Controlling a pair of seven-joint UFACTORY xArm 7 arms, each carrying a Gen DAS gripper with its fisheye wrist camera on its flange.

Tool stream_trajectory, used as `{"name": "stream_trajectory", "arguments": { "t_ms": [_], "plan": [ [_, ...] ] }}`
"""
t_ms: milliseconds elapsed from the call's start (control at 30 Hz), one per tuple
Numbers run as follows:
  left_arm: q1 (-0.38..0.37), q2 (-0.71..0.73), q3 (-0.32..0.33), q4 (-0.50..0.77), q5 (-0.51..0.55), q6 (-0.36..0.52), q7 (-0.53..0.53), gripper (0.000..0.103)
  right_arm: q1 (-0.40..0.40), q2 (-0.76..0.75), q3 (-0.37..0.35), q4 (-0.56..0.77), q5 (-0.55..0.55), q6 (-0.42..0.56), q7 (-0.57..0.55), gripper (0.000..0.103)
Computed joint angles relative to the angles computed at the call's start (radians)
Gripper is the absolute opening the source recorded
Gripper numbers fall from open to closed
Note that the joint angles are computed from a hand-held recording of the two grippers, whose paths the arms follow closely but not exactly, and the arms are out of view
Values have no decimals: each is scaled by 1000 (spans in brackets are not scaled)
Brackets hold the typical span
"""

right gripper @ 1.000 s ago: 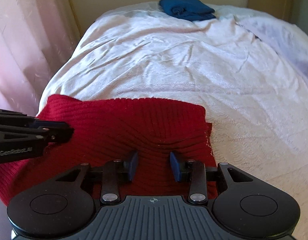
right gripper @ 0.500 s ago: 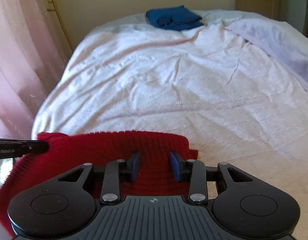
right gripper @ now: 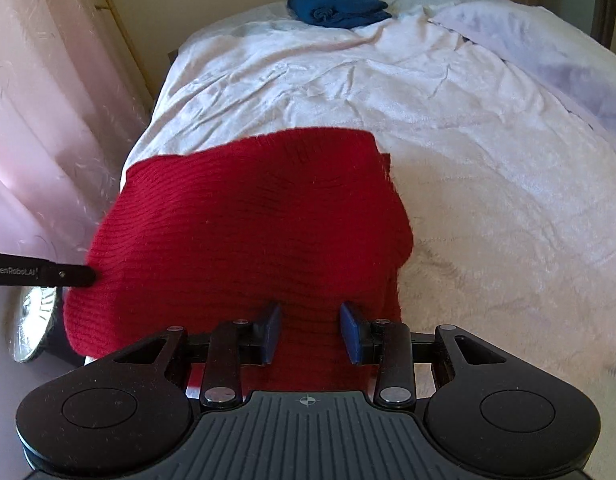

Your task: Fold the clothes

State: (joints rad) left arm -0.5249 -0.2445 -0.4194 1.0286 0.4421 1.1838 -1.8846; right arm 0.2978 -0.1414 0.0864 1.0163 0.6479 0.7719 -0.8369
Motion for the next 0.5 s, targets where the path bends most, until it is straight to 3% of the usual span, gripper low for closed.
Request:
{"name": "stream_trajectory", "arguments": {
  "t_ms": [200,267,300,367,500],
  "plan": [
    [-25,50,-7,154,-60,178,64,17,-22,-20,-15,68,-6,90,64,37],
    [-40,80,-8,205,-87,231,63,23,-29,-41,-16,64,-34,119,100,43],
    [-50,93,-10,223,-94,250,52,26,-31,-55,-16,54,-45,125,111,51],
    [-71,112,-10,245,-106,271,28,27,-31,-85,-20,24,-57,130,120,61],
    [-111,137,-2,264,-148,285,-15,28,-34,-127,-30,-27,-93,152,147,61]
  ]
}}
